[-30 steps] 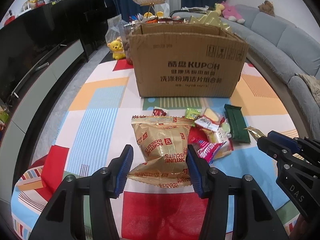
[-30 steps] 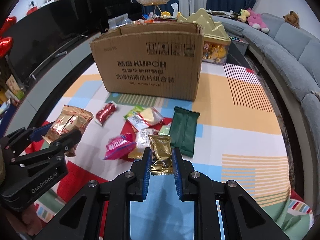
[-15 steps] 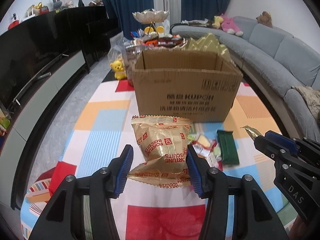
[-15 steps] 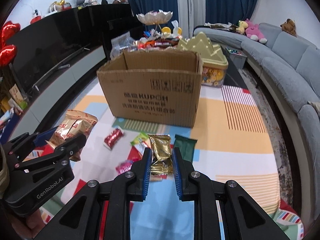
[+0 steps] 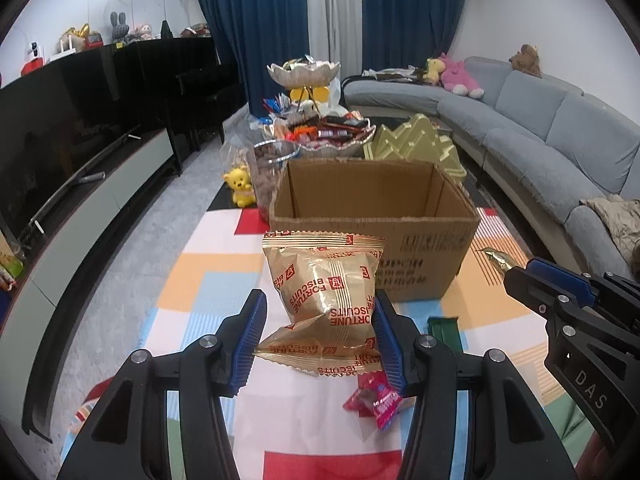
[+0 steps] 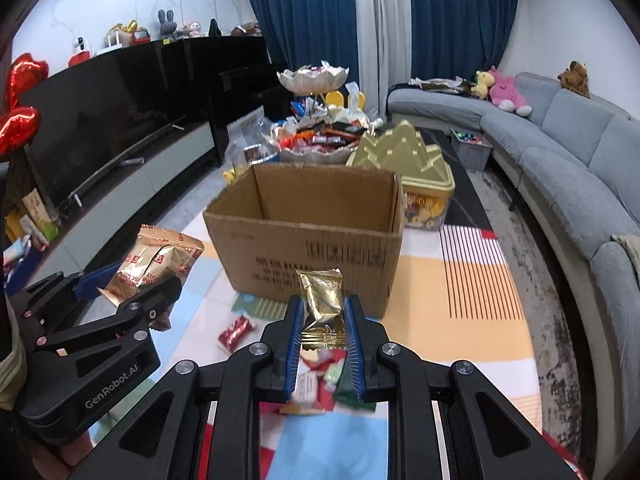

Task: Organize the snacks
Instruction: 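Lift the gold bar and biscuit packet with both grippers over the cardboard box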

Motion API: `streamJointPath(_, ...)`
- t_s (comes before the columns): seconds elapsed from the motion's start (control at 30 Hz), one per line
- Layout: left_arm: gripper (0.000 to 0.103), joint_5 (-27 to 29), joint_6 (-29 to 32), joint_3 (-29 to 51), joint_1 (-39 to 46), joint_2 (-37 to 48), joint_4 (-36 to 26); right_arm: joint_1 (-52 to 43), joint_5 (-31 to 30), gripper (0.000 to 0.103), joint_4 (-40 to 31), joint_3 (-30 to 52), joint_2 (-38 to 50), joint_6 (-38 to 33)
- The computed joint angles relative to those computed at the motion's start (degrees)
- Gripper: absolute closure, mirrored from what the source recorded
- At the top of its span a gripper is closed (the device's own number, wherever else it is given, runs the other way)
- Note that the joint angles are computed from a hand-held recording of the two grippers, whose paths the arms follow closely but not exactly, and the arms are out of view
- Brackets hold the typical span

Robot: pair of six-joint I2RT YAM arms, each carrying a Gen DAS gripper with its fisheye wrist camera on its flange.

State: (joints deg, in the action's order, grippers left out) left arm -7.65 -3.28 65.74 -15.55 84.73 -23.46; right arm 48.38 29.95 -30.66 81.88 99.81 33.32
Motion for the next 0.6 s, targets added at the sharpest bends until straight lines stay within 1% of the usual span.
streamJointPath(0.33, 0.051, 0.5, 1.6, 9.1, 0.4, 5.3, -0.3, -2.6, 0.5, 0.081, 0.2, 6.4, 2.5, -3.3)
streamJointPath(0.6, 0.051, 2.3, 3.1, 16.3, 1.6, 10.6, -1.0, -4.9, 0.8, 0.081, 0.0, 12.4, 5.5, -6.0)
